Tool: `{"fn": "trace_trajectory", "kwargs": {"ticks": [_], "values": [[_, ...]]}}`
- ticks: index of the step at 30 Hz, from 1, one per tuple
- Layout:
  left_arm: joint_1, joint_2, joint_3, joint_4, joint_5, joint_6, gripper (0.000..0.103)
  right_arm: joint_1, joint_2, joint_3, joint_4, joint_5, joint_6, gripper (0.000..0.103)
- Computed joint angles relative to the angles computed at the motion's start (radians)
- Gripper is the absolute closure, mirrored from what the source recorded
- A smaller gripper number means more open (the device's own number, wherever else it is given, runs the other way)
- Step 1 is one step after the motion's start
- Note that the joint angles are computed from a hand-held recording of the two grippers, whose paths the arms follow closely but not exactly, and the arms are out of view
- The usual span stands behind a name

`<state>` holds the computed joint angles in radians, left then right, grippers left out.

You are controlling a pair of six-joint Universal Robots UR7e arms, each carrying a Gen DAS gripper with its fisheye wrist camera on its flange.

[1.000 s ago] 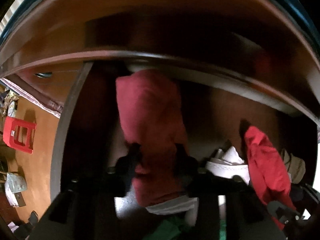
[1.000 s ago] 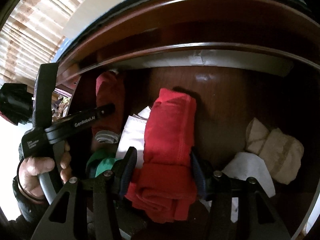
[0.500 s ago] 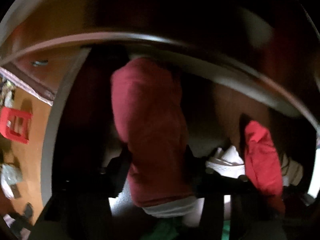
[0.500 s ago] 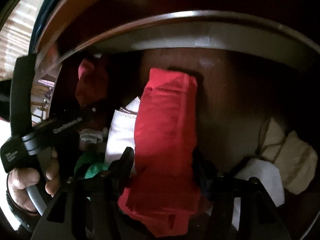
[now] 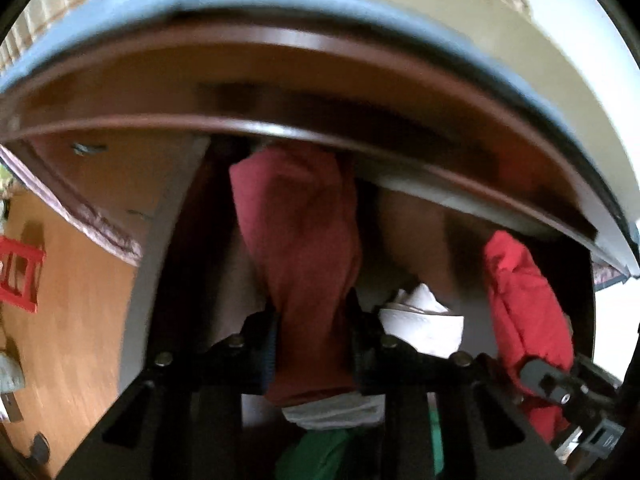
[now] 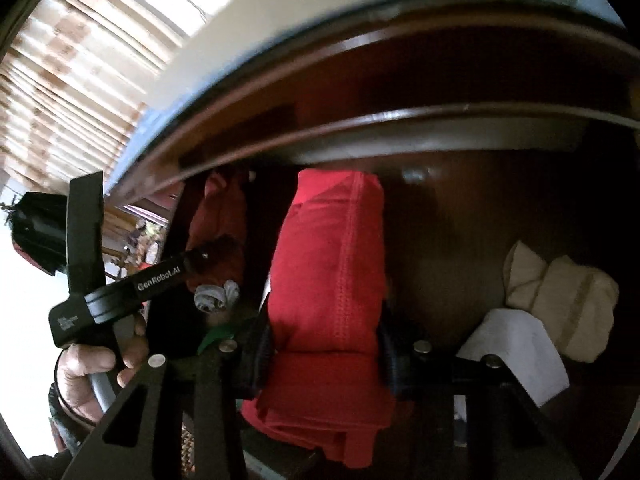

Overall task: Take underwear out of drawer
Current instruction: 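Grasp the dark red underwear with the left tool while the right tool grasps the red underwear, then lift both red underwear out of the drawer and carry them over the tray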

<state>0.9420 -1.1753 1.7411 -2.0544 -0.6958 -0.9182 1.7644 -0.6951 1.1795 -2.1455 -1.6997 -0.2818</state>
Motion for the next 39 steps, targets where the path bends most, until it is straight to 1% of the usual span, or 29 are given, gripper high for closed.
{"fn": "trace_trajectory", "kwargs": {"ticks": [2, 4, 6, 8, 11, 14, 16, 18, 22, 26, 29, 34, 39], "values": [[-0.019, -0.018, 0.021, -0.001, 0.011, 0.007, 0.077, -0.004, -0.016, 0.013, -0.006, 0.029, -0.012, 0.056], [-0.024, -0.018, 0.026, -0.006, 0.020, 0.028, 0.077, -0.012, -0.033, 0.025, -0.008, 0.071, -0.009, 0.056], [-0.035, -0.017, 0.029, 0.010, 0.030, 0.045, 0.077, -0.018, -0.042, 0.027, 0.003, 0.090, -0.009, 0.056], [-0.045, 0.003, -0.001, 0.042, 0.034, 0.044, 0.077, -0.020, -0.053, 0.041, -0.003, 0.102, -0.004, 0.056], [-0.066, -0.033, 0.036, 0.040, 0.034, 0.062, 0.077, -0.010, -0.070, 0.073, -0.029, 0.125, -0.014, 0.056], [-0.086, -0.060, 0.071, 0.005, 0.044, 0.112, 0.077, -0.001, -0.082, 0.078, -0.044, 0.144, -0.039, 0.056], [-0.113, -0.079, 0.077, 0.015, 0.053, 0.124, 0.077, 0.007, -0.093, 0.084, -0.059, 0.150, -0.049, 0.056], [-0.131, -0.083, 0.084, -0.012, 0.063, 0.150, 0.077, 0.013, -0.104, 0.092, -0.070, 0.165, -0.054, 0.056], [-0.161, -0.096, 0.089, -0.045, 0.054, 0.182, 0.077, 0.022, -0.129, 0.105, -0.101, 0.197, -0.074, 0.056], [-0.191, -0.108, 0.105, -0.094, 0.069, 0.221, 0.077, 0.026, -0.153, 0.127, -0.134, 0.217, -0.089, 0.056], [-0.207, -0.110, 0.104, -0.097, 0.078, 0.222, 0.077, 0.027, -0.168, 0.152, -0.163, 0.213, -0.085, 0.056], [-0.233, -0.108, 0.100, -0.106, 0.104, 0.240, 0.077, 0.020, -0.194, 0.186, -0.207, 0.238, -0.093, 0.056], [-0.248, -0.090, 0.080, -0.124, 0.136, 0.277, 0.077, 0.023, -0.206, 0.192, -0.241, 0.249, -0.101, 0.056]]}}
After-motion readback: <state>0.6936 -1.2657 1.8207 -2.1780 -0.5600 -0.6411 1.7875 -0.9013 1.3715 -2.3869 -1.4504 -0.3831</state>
